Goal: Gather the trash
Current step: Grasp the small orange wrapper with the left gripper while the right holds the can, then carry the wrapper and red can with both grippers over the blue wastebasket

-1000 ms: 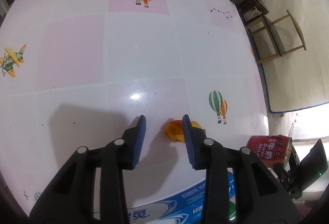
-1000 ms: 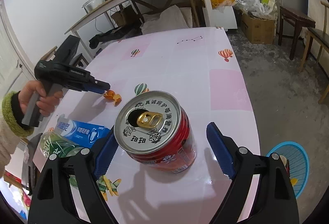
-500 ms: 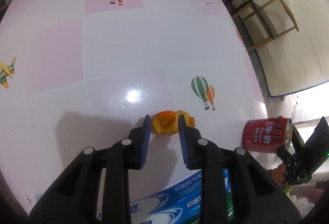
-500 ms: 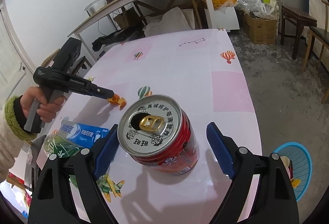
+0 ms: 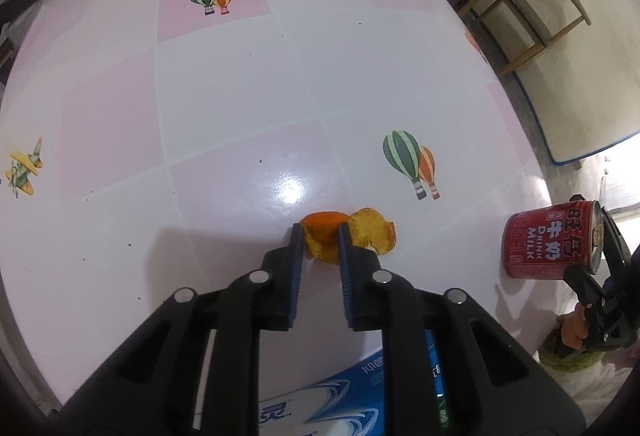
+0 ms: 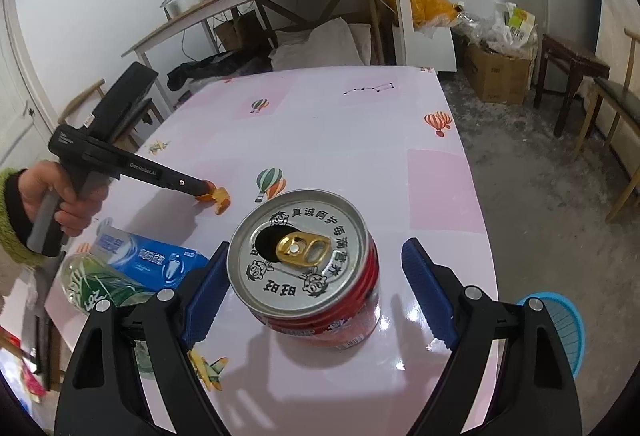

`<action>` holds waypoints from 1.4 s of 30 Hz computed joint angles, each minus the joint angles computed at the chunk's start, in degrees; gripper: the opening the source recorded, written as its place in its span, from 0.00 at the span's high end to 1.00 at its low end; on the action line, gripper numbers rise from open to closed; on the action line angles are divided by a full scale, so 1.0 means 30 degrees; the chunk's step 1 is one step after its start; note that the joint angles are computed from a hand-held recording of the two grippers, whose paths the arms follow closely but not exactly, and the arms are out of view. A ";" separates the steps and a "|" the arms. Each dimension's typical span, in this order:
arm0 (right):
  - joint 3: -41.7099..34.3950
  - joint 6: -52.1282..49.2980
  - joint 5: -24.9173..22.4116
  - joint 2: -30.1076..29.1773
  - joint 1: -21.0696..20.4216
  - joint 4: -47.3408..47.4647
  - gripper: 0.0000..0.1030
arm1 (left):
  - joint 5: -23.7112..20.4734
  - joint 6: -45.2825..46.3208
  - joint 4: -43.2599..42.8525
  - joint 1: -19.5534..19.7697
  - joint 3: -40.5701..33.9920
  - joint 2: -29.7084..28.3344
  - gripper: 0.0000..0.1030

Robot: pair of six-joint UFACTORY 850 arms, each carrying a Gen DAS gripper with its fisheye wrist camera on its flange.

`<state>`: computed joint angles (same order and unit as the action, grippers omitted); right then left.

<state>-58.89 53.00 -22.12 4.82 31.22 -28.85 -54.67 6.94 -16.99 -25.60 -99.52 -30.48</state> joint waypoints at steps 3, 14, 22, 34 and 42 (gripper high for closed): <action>-0.0252 0.0498 -0.0566 -0.0285 0.0265 -0.0739 0.20 | 0.0081 -0.0157 0.0373 -0.0039 0.0050 0.0073 0.90; 0.0425 0.3251 -0.1090 0.0554 0.0608 -0.2291 0.35 | 0.0226 -0.0521 0.0787 -0.0171 -0.0013 0.0169 0.93; 0.2045 0.6030 -0.0374 0.2866 0.0262 -0.3329 0.36 | 0.0110 -0.0784 0.0920 -0.0615 -0.0834 0.0349 0.93; 0.4044 1.1174 -0.2340 0.7039 -0.0178 -0.7067 0.36 | -0.0693 0.0133 -0.0235 -0.2557 -0.3274 -0.0067 0.93; 0.6278 1.1568 -0.3543 0.9897 -0.1800 -0.5269 0.36 | -0.1730 0.0254 -0.0450 -0.4908 -0.6728 -0.2294 0.93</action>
<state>-40.06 87.70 -32.75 34.51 25.82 -44.66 -59.86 7.70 -18.34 -40.32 -119.70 -37.36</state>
